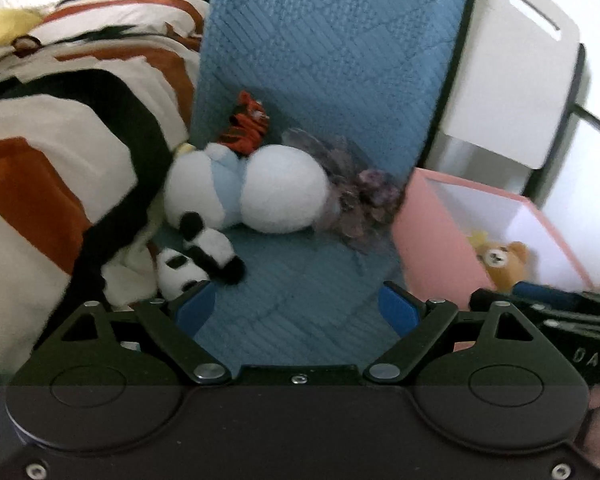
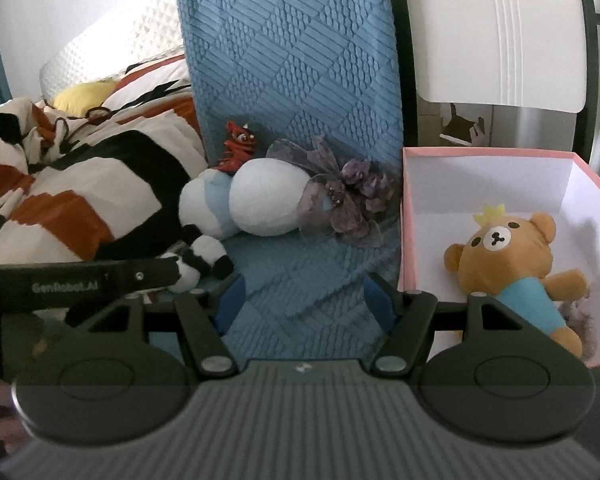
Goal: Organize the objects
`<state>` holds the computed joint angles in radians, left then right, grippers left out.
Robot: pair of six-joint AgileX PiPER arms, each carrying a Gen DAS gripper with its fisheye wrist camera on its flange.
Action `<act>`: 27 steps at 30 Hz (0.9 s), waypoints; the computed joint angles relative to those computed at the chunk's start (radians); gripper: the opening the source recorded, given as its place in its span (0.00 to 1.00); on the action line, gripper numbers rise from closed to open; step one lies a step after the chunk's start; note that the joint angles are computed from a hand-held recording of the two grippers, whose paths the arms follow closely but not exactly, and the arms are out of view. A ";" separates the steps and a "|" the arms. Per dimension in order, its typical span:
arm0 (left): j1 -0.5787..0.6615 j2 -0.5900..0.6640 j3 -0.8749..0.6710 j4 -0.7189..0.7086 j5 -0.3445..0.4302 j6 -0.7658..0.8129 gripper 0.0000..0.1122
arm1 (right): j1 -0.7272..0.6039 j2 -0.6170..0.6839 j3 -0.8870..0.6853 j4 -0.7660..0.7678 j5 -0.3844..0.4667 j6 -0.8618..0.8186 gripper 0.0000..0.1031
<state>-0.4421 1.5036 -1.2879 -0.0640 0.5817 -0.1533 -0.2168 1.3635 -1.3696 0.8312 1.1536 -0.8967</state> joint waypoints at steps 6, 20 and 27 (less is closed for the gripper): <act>0.006 0.055 0.026 0.085 -0.088 -0.054 0.79 | 0.072 0.035 0.031 0.003 -0.149 -0.012 0.66; 0.017 0.212 -0.047 0.259 -0.120 -0.236 0.81 | 0.204 0.199 -0.130 -0.056 -0.308 0.048 0.63; 0.033 0.325 -0.171 0.273 -0.061 -0.277 0.81 | 0.266 0.375 -0.344 -0.120 -0.297 0.165 0.59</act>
<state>-0.4087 1.8288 -1.4593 0.2095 0.5211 -0.4306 0.0496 1.7390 -1.7138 0.7115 0.8564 -0.7312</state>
